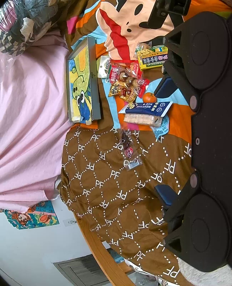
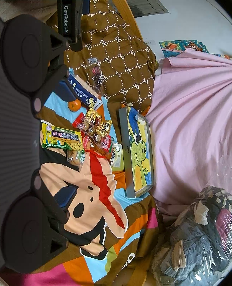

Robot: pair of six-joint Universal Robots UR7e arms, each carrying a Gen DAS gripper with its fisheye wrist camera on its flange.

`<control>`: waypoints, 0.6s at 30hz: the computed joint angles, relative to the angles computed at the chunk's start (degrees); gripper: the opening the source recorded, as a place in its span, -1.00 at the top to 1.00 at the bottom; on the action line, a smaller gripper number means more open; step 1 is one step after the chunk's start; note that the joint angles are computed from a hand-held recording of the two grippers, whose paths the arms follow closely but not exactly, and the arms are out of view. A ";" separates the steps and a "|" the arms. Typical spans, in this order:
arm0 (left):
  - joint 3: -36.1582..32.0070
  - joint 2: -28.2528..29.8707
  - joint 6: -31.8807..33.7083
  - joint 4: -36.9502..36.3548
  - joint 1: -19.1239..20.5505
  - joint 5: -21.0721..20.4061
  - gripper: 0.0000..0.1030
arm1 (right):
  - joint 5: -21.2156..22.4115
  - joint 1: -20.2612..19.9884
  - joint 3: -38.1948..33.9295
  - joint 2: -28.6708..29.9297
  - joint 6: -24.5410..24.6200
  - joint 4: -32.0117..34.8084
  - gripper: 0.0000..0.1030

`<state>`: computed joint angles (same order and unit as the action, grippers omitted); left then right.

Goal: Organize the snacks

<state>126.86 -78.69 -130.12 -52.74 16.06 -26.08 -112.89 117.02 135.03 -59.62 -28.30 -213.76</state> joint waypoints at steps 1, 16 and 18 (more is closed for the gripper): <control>0.03 -0.07 0.17 -0.17 0.01 -0.07 -0.98 | -0.22 0.32 -0.37 -0.09 0.30 0.59 -1.00; -0.66 -0.67 4.45 -4.14 2.49 -2.54 -0.98 | -3.21 0.33 -2.32 -2.08 5.95 11.57 -1.00; -0.94 -0.75 5.89 -5.17 3.02 -3.19 -0.98 | -3.31 0.13 -2.52 -2.32 6.78 13.21 -1.00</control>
<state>125.91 -79.44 -124.23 -57.91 19.08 -29.27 -116.21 117.15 132.51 -61.94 -21.52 -200.55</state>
